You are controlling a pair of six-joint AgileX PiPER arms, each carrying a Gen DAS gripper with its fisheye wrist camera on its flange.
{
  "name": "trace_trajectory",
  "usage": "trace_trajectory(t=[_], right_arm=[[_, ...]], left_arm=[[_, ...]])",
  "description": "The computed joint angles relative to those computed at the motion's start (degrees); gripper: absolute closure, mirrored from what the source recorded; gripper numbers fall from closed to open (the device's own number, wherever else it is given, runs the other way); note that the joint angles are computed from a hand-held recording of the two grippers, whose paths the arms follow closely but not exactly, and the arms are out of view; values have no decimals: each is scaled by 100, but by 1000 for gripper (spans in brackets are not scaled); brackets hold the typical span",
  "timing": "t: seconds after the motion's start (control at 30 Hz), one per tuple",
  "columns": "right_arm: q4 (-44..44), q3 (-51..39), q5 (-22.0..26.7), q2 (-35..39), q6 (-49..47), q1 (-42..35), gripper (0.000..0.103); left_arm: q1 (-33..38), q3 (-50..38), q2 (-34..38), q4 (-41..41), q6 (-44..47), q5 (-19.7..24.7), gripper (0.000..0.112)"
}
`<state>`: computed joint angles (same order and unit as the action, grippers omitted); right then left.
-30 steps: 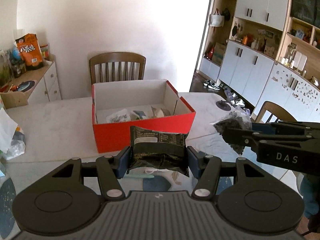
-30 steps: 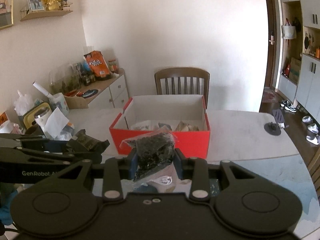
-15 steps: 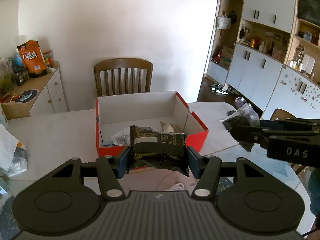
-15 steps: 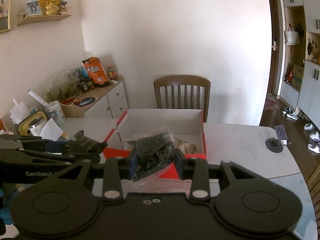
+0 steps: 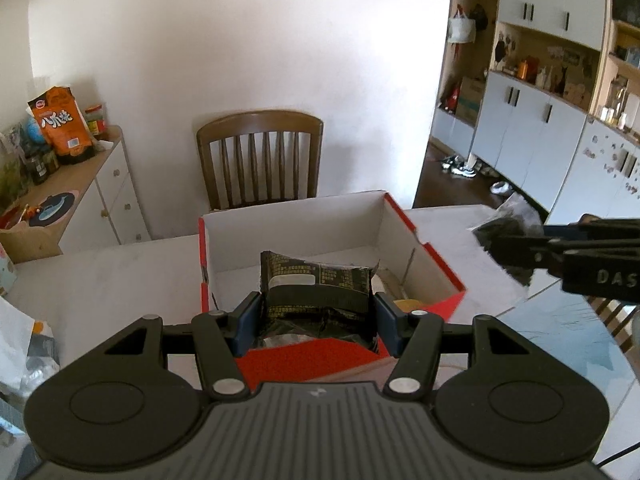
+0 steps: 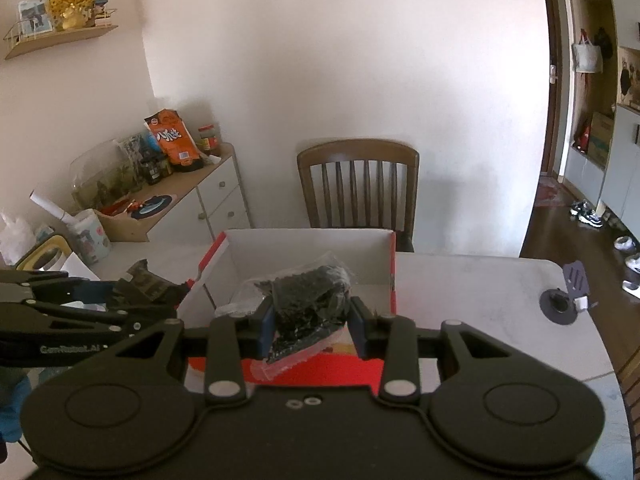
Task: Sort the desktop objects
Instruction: 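Carry the dark packet and clear bag up over the red box, then lower the dark packet with left gripper while right lowers the clear bag, opening both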
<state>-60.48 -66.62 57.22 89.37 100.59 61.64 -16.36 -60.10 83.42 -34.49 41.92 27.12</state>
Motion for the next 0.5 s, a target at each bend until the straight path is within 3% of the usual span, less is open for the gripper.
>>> trace_trajectory(t=[0.3,0.5], right_arm=[[223,-91,-915,166,-768,-828,66],[407,-155,-1447,411,-1072,-1342,66]], left_arm=[[-155,-737,967,658,-413,-218,53],[-150,-1424,1620,961,-804,-7,53]])
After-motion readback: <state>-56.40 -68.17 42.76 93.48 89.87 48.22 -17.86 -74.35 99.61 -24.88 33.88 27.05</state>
